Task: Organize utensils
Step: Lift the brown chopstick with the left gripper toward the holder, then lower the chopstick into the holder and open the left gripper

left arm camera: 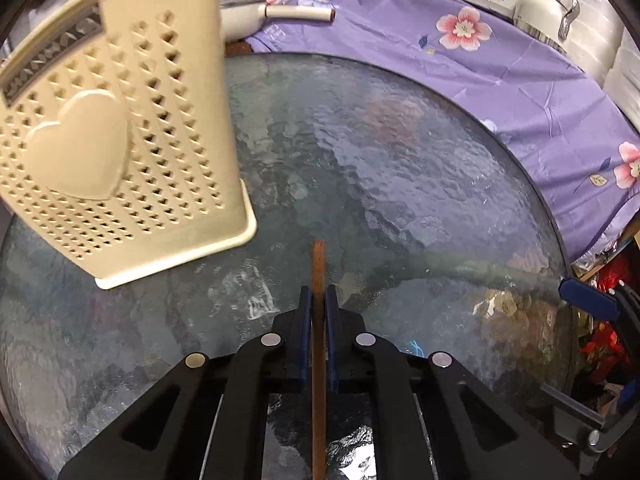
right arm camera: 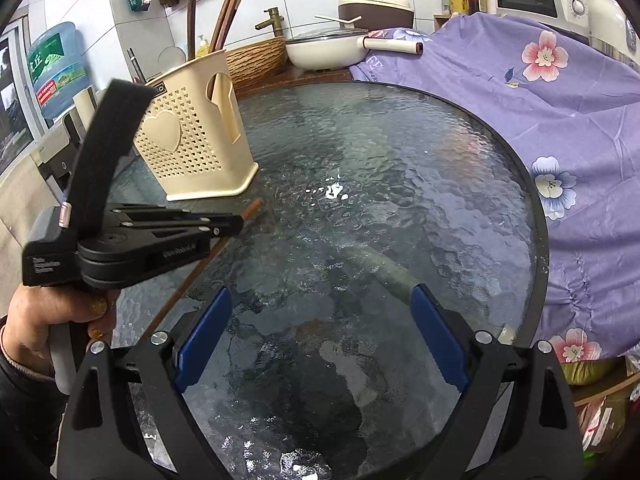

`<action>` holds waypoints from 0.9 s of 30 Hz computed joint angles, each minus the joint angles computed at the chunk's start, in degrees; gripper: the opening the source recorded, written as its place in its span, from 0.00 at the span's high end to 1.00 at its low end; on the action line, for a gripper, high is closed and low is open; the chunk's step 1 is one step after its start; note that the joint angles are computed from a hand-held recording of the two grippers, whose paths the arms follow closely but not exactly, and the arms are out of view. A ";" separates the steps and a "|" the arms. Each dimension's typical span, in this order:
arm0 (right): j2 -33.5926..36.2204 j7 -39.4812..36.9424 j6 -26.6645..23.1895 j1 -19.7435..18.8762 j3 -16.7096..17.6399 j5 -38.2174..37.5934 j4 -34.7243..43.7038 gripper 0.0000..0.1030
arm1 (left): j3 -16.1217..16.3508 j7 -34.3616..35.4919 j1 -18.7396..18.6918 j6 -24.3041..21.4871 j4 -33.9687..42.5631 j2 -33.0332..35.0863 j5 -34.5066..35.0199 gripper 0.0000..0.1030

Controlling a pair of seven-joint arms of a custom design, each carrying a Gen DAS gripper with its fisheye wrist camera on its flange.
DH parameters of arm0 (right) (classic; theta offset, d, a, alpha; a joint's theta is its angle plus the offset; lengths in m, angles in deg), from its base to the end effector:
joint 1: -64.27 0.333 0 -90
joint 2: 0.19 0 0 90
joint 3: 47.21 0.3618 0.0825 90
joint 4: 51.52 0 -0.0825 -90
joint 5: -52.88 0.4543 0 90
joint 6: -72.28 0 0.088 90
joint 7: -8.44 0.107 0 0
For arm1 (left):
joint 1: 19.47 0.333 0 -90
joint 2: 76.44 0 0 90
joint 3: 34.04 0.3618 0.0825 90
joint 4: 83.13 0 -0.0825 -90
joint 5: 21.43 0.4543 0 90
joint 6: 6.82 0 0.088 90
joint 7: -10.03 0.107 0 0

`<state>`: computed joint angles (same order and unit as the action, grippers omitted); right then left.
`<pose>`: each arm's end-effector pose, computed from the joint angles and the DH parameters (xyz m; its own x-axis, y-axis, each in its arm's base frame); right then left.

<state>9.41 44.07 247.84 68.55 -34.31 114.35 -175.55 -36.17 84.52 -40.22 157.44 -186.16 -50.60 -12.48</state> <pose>0.6287 0.1177 0.3714 0.2497 -0.9532 -0.1707 -0.7259 -0.0676 -0.6845 0.7080 -0.3045 0.3654 -0.2695 -0.9616 0.0518 -0.7921 0.1907 -0.5798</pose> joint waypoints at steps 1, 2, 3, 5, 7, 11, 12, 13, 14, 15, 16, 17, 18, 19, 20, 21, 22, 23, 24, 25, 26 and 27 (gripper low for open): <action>0.01 0.01 0.01 0.04 0.03 -0.08 -0.01 0.13 | 0.12 -0.24 -0.01 0.89 -0.91 -0.66 -0.02 0.94; 0.01 0.12 -0.01 0.11 0.04 -0.26 0.00 0.13 | 0.14 -0.47 0.06 2.06 -1.96 -1.46 -0.17 0.94; 0.03 0.36 -0.02 0.19 0.03 -0.47 0.01 0.13 | 0.20 -0.56 0.10 2.80 -2.65 -2.03 -0.27 0.94; -0.04 0.34 -0.18 0.21 0.16 -0.57 0.00 0.13 | 1.40 -1.81 -0.77 4.99 -4.80 -3.75 0.46 0.94; -0.25 -0.23 -0.04 0.27 0.37 -0.33 -0.11 0.13 | 3.60 -4.07 -2.34 7.49 -7.30 -5.82 2.21 0.94; -0.73 -0.82 -0.23 0.75 0.24 -0.15 -0.43 0.13 | 5.06 -6.18 -2.76 11.07 -11.51 -9.80 3.28 0.94; -0.86 -1.05 -0.18 0.91 0.19 -0.04 -0.51 0.13 | 5.52 -6.69 -2.98 11.57 -12.14 -10.54 3.73 0.94; -1.05 -1.39 -0.10 1.09 0.18 0.13 -0.62 0.13 | 6.54 -7.70 -3.60 12.50 -13.30 -11.80 4.71 0.94; -1.20 -1.70 -0.13 1.23 0.12 0.40 -0.69 0.13 | 7.41 -8.72 -4.15 13.24 -14.32 -12.89 5.70 0.94; -1.45 -2.32 -0.32 1.37 0.18 0.91 -0.73 0.13 | 7.97 -9.56 -4.32 14.21 -15.50 -14.25 6.52 0.94; -1.70 -2.94 -0.29 1.64 0.17 1.54 -0.91 0.13 | 7.68 -9.76 -3.86 14.87 -16.49 -15.41 6.72 0.94; -1.80 -3.46 -0.40 1.94 -0.01 1.86 -0.84 0.13 | 7.08 -9.71 -3.16 15.33 -17.05 -16.11 6.66 0.94; -2.04 -3.95 -0.48 2.31 -0.14 2.17 -0.91 0.13 | 6.77 -9.89 -2.71 15.92 -17.65 -16.83 6.76 0.94; -2.18 -4.32 -0.53 2.71 -0.33 2.41 -0.92 0.13 | 7.31 -10.69 -2.89 16.55 -18.38 -17.82 7.56 0.94; -2.23 -4.32 -0.56 3.16 -0.60 2.38 -0.88 0.13 | 9.08 -12.88 -4.17 17.00 -18.81 -18.48 9.81 0.94; -2.36 -4.36 -0.83 3.53 -0.79 2.33 -0.87 0.13 | 11.38 -15.99 -5.86 17.37 -18.99 -19.02 13.06 0.94; -2.43 -4.36 -1.03 3.85 -1.02 2.37 -0.83 0.13 | 13.85 -19.85 -7.62 17.76 -19.17 -19.68 17.10 0.94; -2.47 -4.38 -1.22 4.11 -1.25 2.43 -0.73 0.13 | 15.07 -22.48 -8.32 18.06 -19.26 -20.21 19.87 0.94; -2.59 -4.56 -1.38 4.34 -1.39 2.61 -0.72 0.13 | 16.81 -25.99 -9.41 18.43 -19.35 -20.86 23.57 0.94; -2.70 -4.75 -1.40 4.60 -1.55 2.77 -0.73 0.13 | 17.06 -27.54 -9.26 18.64 -19.67 -21.51 25.37 0.94; -2.77 -4.89 -1.42 4.81 -1.74 2.88 -0.71 0.13 | 16.78 -28.47 -8.79 18.81 -19.59 -21.80 26.30 0.94; -2.84 -4.97 -1.42 5.05 -1.86 2.98 -0.70 0.13 | 15.80 -28.20 -7.70 19.22 -19.85 -22.32 25.87 0.94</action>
<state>6.57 39.09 246.42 73.60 -36.18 117.33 -176.26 -20.37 56.32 -47.92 176.66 -206.01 -72.93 13.40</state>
